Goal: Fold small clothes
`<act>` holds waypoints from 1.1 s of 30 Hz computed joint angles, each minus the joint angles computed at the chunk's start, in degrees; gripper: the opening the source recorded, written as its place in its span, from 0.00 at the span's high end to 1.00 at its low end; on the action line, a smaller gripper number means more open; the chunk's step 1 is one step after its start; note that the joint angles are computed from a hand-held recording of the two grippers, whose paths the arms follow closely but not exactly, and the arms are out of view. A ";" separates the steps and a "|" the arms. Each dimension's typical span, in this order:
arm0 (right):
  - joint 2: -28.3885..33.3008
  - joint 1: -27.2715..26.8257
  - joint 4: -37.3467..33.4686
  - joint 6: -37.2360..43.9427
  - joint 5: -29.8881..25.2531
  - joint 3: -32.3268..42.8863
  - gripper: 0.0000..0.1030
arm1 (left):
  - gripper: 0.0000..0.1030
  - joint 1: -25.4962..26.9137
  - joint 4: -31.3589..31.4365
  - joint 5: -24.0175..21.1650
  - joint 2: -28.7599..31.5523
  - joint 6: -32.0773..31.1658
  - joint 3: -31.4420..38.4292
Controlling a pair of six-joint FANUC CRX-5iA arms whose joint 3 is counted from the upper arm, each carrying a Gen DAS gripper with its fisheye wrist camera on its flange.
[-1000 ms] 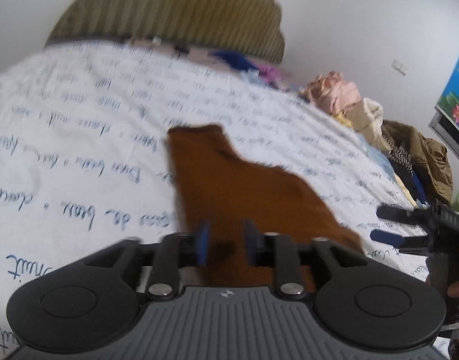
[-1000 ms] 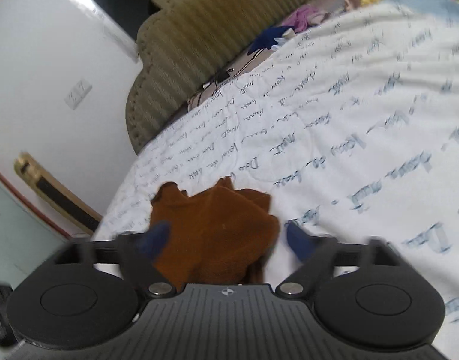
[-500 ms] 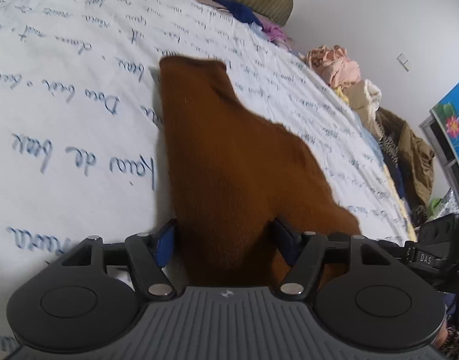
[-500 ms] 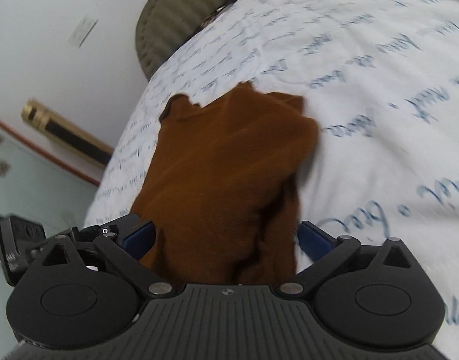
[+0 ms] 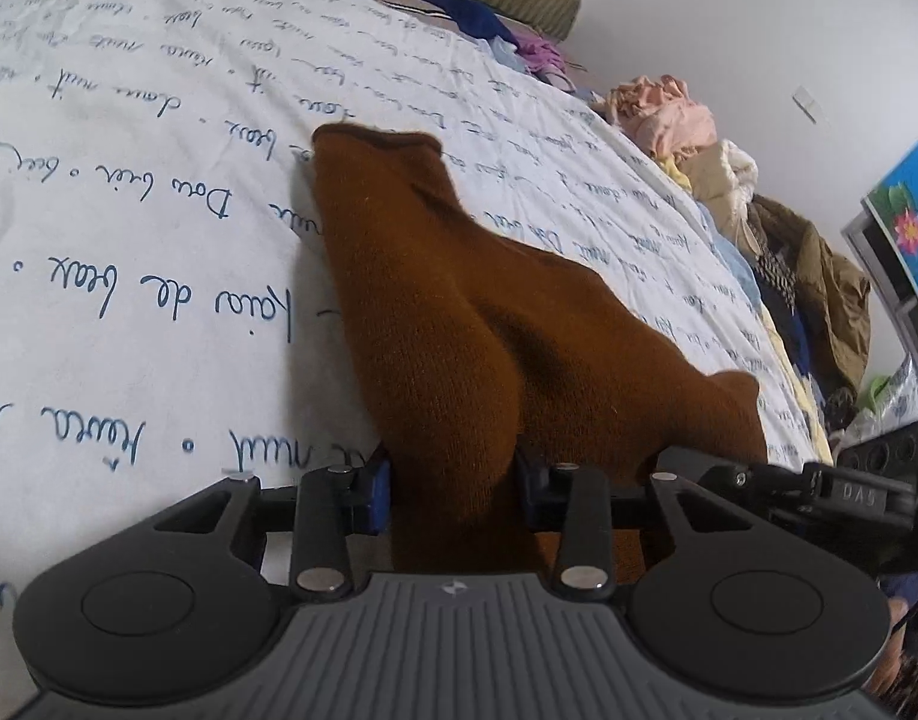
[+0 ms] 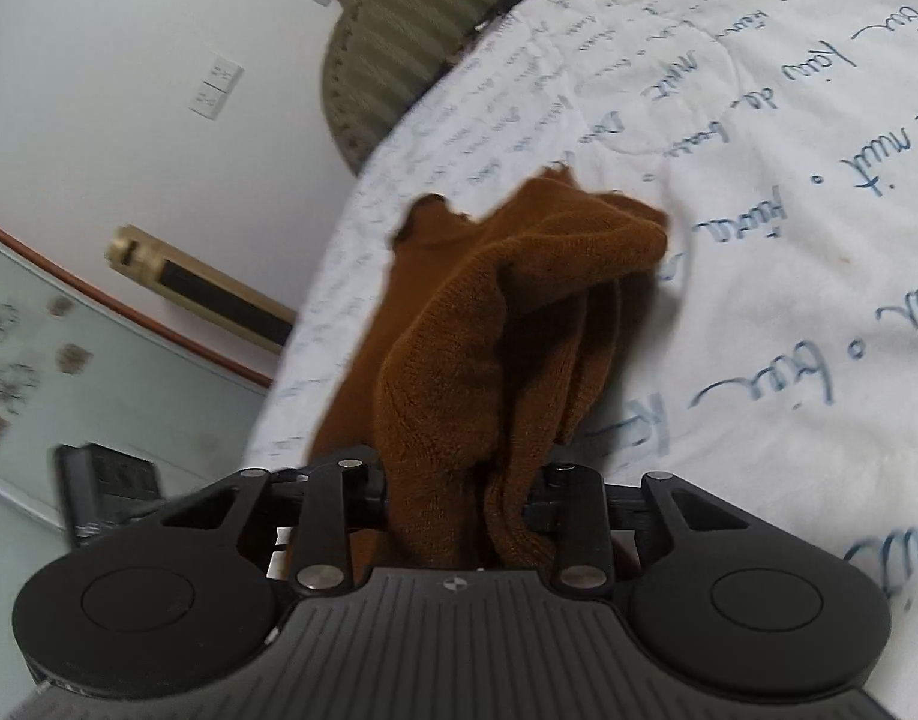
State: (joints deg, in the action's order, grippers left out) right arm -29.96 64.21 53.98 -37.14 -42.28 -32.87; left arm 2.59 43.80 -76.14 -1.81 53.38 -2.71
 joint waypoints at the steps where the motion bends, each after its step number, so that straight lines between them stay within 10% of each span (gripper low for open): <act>1: -0.48 0.46 0.16 -0.63 0.04 -0.10 0.64 | 0.64 0.20 -0.18 -0.35 -0.52 -0.55 -0.17; 9: -3.50 0.62 -7.35 -2.70 -0.23 -2.69 0.55 | 0.59 -1.04 -4.26 3.98 -3.98 -2.07 -3.57; 16: 6.59 11.74 2.34 14.74 -34.56 12.95 0.41 | 0.54 -2.05 -7.57 8.07 -7.70 -4.82 -4.40; 33: 14.29 5.95 -1.46 19.04 -31.44 14.32 0.34 | 0.50 -1.77 -9.01 15.57 -14.60 -6.22 -9.57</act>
